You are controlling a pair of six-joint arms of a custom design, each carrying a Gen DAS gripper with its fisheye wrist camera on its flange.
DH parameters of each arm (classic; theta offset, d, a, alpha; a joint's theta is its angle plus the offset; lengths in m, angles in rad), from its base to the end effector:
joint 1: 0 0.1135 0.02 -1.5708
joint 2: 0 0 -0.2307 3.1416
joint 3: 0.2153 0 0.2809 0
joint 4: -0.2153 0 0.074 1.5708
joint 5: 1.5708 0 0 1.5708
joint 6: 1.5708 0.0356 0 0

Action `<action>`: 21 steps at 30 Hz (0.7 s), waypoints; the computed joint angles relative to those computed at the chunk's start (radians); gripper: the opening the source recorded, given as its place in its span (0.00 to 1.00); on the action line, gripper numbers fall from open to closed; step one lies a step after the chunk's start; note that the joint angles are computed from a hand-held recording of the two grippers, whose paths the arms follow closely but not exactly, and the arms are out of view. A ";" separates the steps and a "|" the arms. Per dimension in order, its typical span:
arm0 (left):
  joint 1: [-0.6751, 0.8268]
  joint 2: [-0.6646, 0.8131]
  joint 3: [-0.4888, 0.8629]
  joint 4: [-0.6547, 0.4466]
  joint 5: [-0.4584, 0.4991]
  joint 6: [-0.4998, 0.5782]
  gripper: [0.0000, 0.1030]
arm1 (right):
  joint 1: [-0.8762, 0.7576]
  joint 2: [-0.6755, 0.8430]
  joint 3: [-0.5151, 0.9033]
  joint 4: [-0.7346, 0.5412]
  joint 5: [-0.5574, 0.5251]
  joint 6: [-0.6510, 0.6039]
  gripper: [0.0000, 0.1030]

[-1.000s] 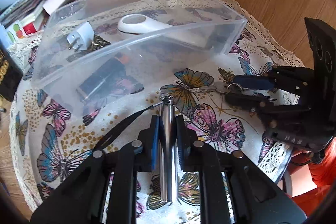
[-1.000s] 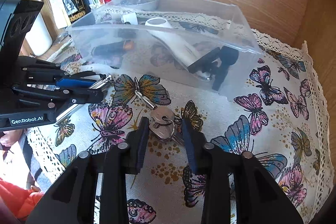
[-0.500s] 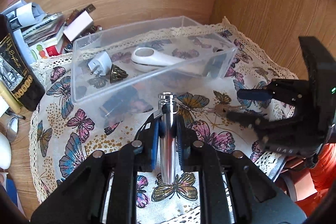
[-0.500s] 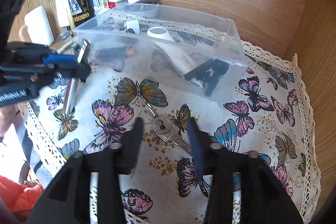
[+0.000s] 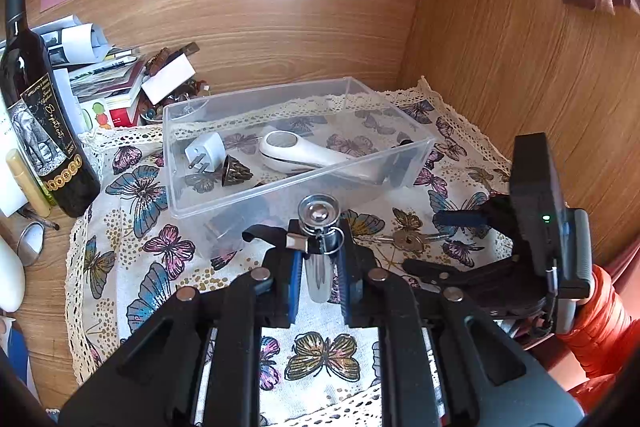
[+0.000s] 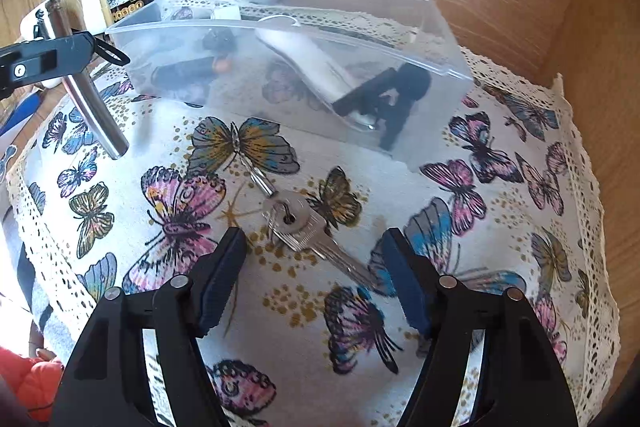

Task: Organize rigid objects
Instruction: 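Grasp the key ring with the right tool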

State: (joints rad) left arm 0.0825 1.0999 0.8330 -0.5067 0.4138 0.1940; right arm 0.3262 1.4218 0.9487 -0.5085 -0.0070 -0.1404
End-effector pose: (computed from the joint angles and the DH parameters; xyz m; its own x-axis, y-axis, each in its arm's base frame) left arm 0.2724 0.0082 0.2301 -0.6425 0.1240 -0.7561 0.3415 0.9297 -0.1378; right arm 0.3014 0.1022 0.1789 -0.7344 -0.3962 -0.5510 -0.4311 0.8994 -0.0720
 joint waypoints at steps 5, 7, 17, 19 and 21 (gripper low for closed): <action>0.022 -0.019 -0.006 -0.003 0.025 -0.002 0.14 | -0.005 0.022 0.019 -0.001 -0.052 0.003 0.36; 0.028 -0.022 -0.006 -0.001 0.033 -0.005 0.14 | 0.008 0.022 0.022 -0.007 -0.055 0.003 0.25; 0.053 -0.034 -0.005 0.006 0.065 -0.032 0.14 | 0.021 -0.065 -0.054 0.011 -0.059 0.058 0.25; 0.055 -0.040 -0.006 0.009 0.062 -0.035 0.14 | 0.033 -0.097 -0.074 0.020 -0.042 0.066 0.25; 0.057 -0.046 -0.006 0.011 0.062 -0.038 0.14 | 0.038 -0.128 -0.089 0.024 -0.030 0.069 0.25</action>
